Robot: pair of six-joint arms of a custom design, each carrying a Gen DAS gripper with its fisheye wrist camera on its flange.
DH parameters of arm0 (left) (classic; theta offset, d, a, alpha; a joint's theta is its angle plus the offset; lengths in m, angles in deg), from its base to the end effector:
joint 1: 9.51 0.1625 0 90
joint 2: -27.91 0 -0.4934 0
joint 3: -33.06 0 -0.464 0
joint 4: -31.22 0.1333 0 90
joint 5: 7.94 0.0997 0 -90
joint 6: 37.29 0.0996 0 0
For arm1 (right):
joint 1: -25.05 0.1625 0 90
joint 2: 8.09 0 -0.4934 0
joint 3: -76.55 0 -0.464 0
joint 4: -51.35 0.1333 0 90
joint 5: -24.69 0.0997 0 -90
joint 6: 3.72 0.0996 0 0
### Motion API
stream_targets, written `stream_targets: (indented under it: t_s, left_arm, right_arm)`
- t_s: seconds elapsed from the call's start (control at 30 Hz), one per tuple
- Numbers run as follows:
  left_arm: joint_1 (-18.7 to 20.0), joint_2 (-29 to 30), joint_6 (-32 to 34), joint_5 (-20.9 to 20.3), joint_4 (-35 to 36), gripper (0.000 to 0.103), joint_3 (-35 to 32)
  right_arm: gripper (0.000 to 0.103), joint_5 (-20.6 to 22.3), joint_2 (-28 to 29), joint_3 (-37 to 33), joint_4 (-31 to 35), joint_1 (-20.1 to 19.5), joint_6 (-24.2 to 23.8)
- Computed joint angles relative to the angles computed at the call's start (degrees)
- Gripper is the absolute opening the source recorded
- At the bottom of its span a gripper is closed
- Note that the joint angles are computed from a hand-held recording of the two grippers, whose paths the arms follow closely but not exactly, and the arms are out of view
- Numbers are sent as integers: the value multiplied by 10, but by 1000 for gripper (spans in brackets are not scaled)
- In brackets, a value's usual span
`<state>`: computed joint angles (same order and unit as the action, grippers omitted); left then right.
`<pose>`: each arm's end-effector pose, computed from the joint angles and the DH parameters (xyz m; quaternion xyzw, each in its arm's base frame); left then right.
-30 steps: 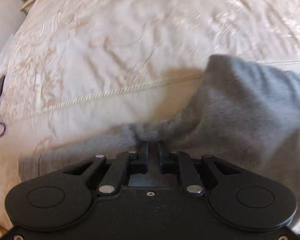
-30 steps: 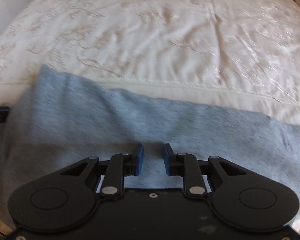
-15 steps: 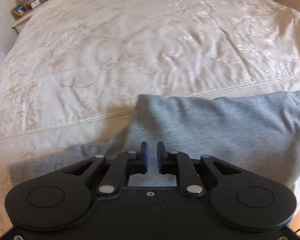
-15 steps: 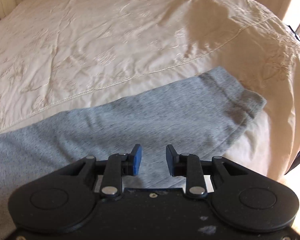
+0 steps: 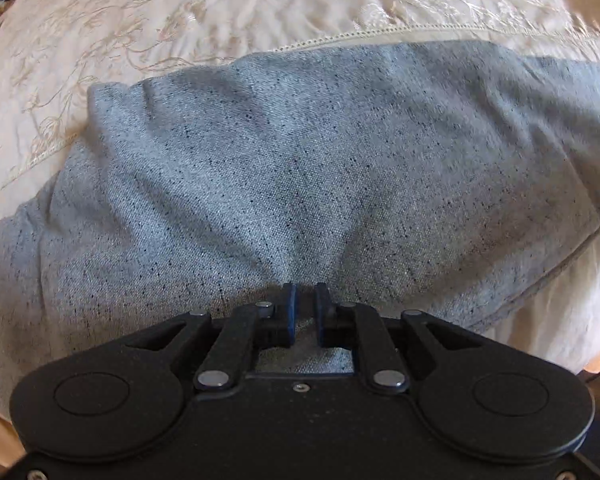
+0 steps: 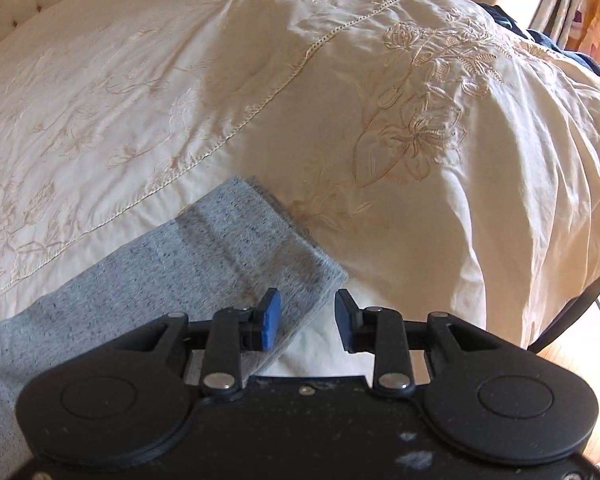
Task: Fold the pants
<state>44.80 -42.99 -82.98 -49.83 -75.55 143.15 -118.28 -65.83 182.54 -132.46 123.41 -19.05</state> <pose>-0.1745 -0.5985 0.2360 0.0009 0.8992 -0.1261 0.4189 0.1528 -0.6699 0.2628 0.0004 -0.8431 0.3209 0.4315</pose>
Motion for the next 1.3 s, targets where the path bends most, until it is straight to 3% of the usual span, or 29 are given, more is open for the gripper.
stream_targets:
  t_s: [0.1, 0.2, 0.33, 0.5, 0.63, 0.7, 0.77, 0.8, 0.87, 0.97, 1.03, 1.13, 1.23, 1.3]
  left_arm:
    - [-16, 2, -66, 28, 42, 19, -9]
    - [-29, 15, -110, 44, 73, 20, -24]
    - [-34, 36, -127, 36, 77, 20, -47]
    - [-38, 62, -119, 32, 68, 20, -71]
    - [-41, 85, -97, 30, 55, 20, -92]
    - [-41, 93, -88, 26, 46, 20, -101]
    - [-41, 107, -75, 23, 31, 20, -116]
    - [-40, 115, -61, 20, 20, 20, -124]
    - [-39, 133, -23, 17, -11, 20, -139]
    - [-31, 167, 28, 8, -63, 20, -166]
    - [-21, 193, 54, -2, -92, 20, -187]
    - [-4, 231, 80, -11, -117, 20, -221]
    - [16, 275, 66, -13, -58, 18, -274]
    - [18, 286, 52, -10, -42, 9, -292]
  right_arm:
    - [34, 52, -6, -15, 3, -11, -84]
    - [35, 105, -11, -41, 67, -31, -125]
    - [36, 128, -2, -88, 194, -54, -143]
    - [41, 210, -13, -122, 329, -77, -165]
    - [42, 234, -12, -140, 380, -84, -159]
    - [38, 234, -10, -144, 387, -86, -147]
    - [7, 211, -7, -140, 371, -79, -144]
    - [7, 197, -7, -137, 365, -73, -153]
    - [2, 159, -10, -115, 300, -55, -220]
    - [0, 97, -8, -101, 240, -59, -231]
    - [0, 140, -27, -94, 249, -71, -206]
    - [5, 152, -39, -90, 240, -70, -188]
    - [7, 171, -52, -86, 243, -69, -177]
    - [9, 175, -56, -82, 244, -65, -186]
